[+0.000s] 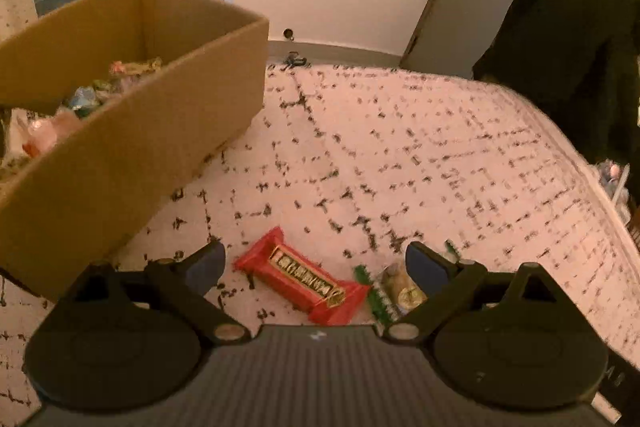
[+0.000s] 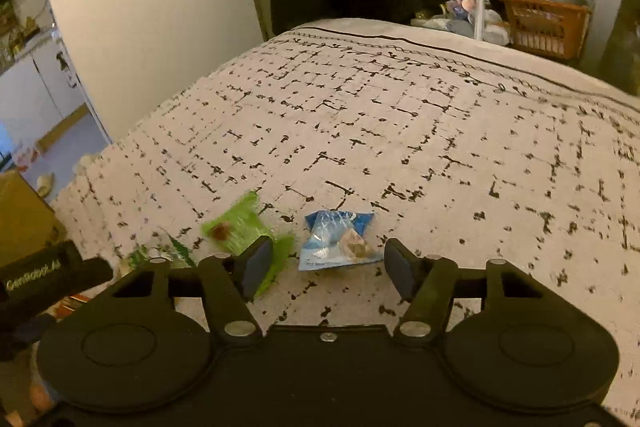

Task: Organize snacks
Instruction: 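Grasp the red chocolate bar with the left tool while the right tool grasps the blue packet, then carry the red chocolate bar and blue packet over the box with both tools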

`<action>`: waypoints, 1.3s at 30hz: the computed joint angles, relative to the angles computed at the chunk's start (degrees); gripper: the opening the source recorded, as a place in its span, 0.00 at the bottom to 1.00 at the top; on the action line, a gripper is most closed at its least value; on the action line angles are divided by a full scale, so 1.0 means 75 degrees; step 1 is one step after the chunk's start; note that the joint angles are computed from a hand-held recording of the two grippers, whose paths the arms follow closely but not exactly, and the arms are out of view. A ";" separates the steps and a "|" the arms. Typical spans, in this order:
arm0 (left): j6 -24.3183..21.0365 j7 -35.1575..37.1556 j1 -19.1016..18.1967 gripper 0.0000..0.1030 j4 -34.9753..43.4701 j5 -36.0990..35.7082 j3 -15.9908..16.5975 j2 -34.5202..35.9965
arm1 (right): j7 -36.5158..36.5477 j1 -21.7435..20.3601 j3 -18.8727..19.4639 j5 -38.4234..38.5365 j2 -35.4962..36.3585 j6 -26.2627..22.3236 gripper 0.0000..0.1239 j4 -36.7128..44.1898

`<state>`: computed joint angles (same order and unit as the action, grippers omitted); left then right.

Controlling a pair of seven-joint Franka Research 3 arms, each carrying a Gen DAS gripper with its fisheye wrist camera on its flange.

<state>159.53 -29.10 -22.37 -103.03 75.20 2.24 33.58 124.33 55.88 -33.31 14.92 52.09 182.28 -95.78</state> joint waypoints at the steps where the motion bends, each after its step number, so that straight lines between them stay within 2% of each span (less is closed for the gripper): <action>1: -0.0051 0.0019 -0.0006 0.93 -0.0010 -0.0053 -0.0016 0.0032 | 0.0021 0.0044 -0.0060 0.0003 0.0052 -0.0024 0.49 0.0030; 7: -0.0388 -0.0483 -0.0241 0.92 -0.0171 0.0588 0.0069 0.0004 | 0.0059 0.0347 -0.0427 -0.0200 0.0291 -0.0232 0.50 0.0176; 11: -0.0499 -0.0528 -0.0149 0.92 -0.0278 0.0819 -0.0063 -0.0051 | 0.0408 0.0698 -0.1018 -0.0523 0.0720 -0.0692 0.50 0.0518; 15: -0.0598 -0.0776 -0.0062 0.92 -0.0482 0.1078 -0.0151 -0.0203 | 0.0937 0.0722 -0.1257 -0.0835 0.0989 -0.0897 0.49 0.0800; 20: -0.0666 -0.0624 0.0131 0.92 -0.0262 0.1276 -0.0262 -0.0026 | 0.1356 0.0674 -0.1370 -0.1320 0.1105 -0.0978 0.42 0.0919; 22: -0.0616 -0.0581 0.0196 0.90 -0.0179 0.1159 -0.0282 0.0020 | 0.1473 0.0635 -0.1366 -0.1528 0.1097 -0.0995 0.32 0.0928; 27: -0.0440 -0.0020 0.0220 0.56 -0.0160 0.0809 -0.0308 0.0001 | 0.1481 0.0408 -0.1065 -0.1997 0.0809 -0.1142 0.29 0.0888; 31: -0.0043 -0.0012 0.0287 0.48 -0.0316 0.0853 -0.0212 -0.0118 | 0.1583 0.0294 -0.0838 -0.2379 0.0525 -0.1382 0.28 0.0811; 33: 0.0257 -0.0064 0.0352 0.33 -0.0395 0.0997 -0.0181 -0.0180 | 0.1748 0.0321 -0.0792 -0.2536 0.0343 -0.1382 0.27 0.0619; 35: 0.0731 -0.0433 0.0406 0.26 -0.0441 0.1517 -0.0096 -0.0252 | 0.2060 0.0451 -0.0851 -0.2628 0.0200 -0.1444 0.27 0.0405; 37: 0.0806 -0.0602 0.0447 0.17 -0.0506 0.1837 -0.0138 -0.0351 | 0.2240 0.0526 -0.0841 -0.2800 0.0024 -0.1486 0.27 0.0216; 39: 0.0935 -0.0650 0.0592 0.15 -0.0605 0.1903 -0.0261 -0.0438 | 0.2395 0.0567 -0.0803 -0.2950 -0.0176 -0.1422 0.27 0.0009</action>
